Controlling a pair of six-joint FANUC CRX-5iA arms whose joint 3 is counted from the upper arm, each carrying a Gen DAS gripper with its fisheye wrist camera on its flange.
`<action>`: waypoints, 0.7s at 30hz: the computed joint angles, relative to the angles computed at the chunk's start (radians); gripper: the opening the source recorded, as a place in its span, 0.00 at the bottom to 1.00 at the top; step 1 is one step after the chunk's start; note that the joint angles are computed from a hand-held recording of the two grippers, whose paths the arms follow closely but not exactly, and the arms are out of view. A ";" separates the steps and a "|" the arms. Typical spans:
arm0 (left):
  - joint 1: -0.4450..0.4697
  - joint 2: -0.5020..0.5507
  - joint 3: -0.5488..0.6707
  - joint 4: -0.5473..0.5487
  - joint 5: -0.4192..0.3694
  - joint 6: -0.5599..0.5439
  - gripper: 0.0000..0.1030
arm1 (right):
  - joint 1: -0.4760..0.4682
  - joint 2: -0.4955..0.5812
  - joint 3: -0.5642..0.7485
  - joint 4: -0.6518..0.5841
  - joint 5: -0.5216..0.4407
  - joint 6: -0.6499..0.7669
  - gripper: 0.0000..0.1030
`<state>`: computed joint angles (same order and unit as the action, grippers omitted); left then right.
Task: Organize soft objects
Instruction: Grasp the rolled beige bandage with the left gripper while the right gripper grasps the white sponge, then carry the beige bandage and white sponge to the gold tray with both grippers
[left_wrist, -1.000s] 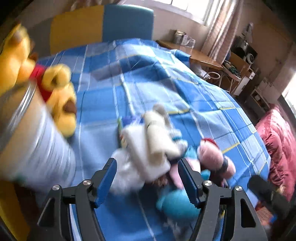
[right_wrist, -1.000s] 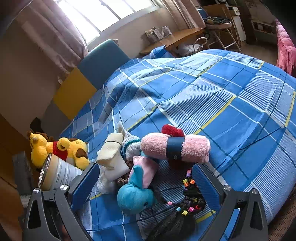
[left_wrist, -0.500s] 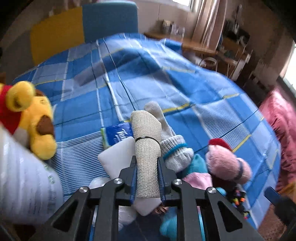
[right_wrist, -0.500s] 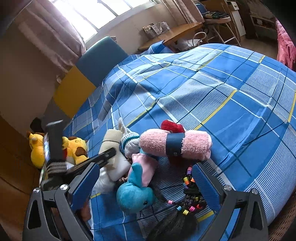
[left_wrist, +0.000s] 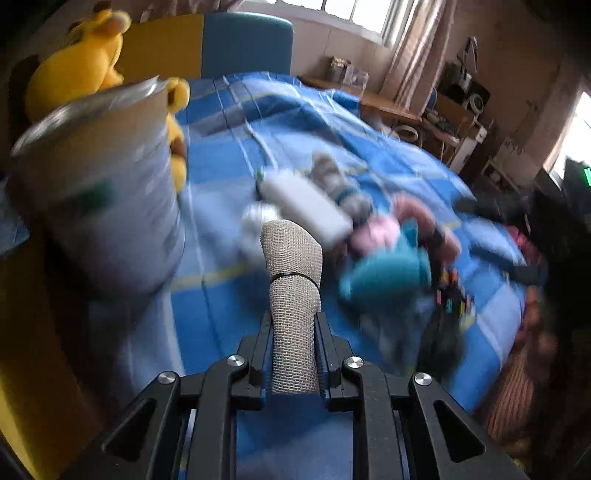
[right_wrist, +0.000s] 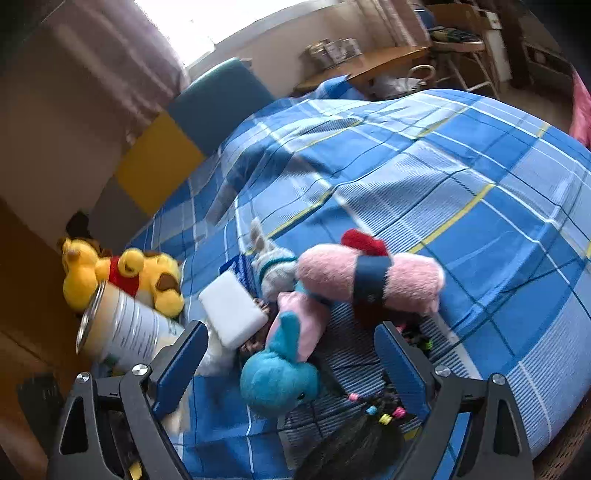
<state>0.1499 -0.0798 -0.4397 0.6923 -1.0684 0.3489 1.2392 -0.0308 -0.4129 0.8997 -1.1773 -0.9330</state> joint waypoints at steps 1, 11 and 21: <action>0.018 -0.018 -0.024 -0.015 -0.008 -0.020 0.19 | -0.004 0.007 0.010 -0.006 0.007 0.024 0.91; 0.099 -0.109 -0.184 -0.033 0.016 -0.165 0.17 | -0.087 0.154 0.223 -0.115 0.120 0.549 0.91; 0.117 -0.093 -0.185 -0.009 -0.007 -0.166 0.17 | -0.276 0.405 0.581 -0.429 0.022 1.077 0.91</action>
<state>0.2665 -0.1727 -0.6251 0.6831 -1.0756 0.1830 0.9637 0.3738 0.1685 0.4711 -1.1551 0.1438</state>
